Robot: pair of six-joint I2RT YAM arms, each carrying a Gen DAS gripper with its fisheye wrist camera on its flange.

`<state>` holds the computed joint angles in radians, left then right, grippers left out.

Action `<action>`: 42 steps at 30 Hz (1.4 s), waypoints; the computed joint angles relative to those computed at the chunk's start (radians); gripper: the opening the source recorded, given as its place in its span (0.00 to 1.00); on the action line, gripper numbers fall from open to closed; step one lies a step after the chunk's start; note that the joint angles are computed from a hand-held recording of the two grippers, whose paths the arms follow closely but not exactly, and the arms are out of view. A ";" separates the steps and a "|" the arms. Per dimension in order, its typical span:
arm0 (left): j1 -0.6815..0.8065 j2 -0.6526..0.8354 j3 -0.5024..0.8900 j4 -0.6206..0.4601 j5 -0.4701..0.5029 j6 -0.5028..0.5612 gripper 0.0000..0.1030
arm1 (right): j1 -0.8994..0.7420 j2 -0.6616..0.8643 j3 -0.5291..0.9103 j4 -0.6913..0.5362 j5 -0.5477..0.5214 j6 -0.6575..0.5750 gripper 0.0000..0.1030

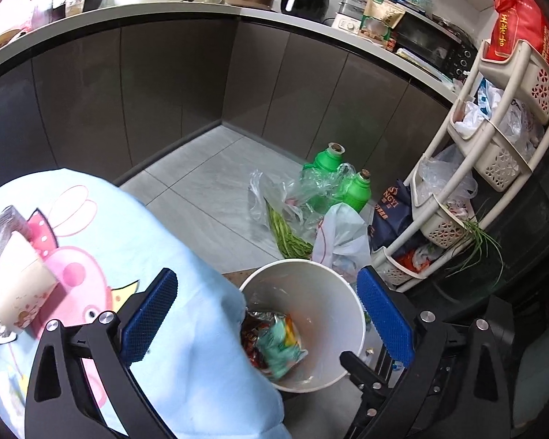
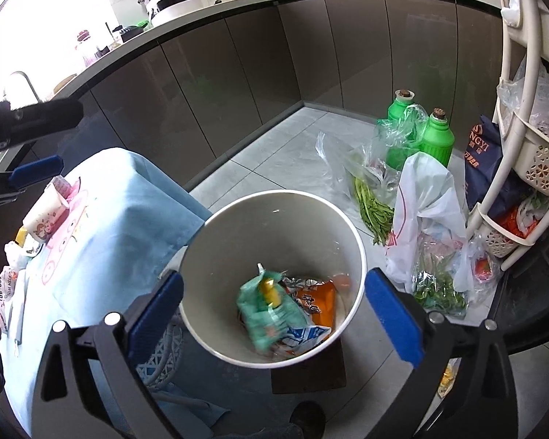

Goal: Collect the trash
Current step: 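Carry both items over the white bin and open both grippers, then move both tools back over the table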

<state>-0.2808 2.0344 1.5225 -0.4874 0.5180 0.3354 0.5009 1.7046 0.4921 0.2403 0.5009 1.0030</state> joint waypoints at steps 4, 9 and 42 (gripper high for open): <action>0.032 -0.047 -0.014 -0.041 -0.006 0.022 0.92 | 0.041 -0.067 0.020 -0.083 0.029 0.014 0.97; 0.103 -0.149 -0.070 -0.085 -0.001 0.072 0.92 | 0.122 -0.162 0.085 -0.239 0.093 0.022 0.97; 0.860 -0.147 0.033 -0.272 0.197 0.391 0.92 | 0.452 0.263 1.005 -0.795 0.131 -0.059 0.97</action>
<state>0.5789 1.8878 1.5554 -0.7592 0.7149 0.7259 0.9525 1.9674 1.4975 -0.5546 0.6319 0.9436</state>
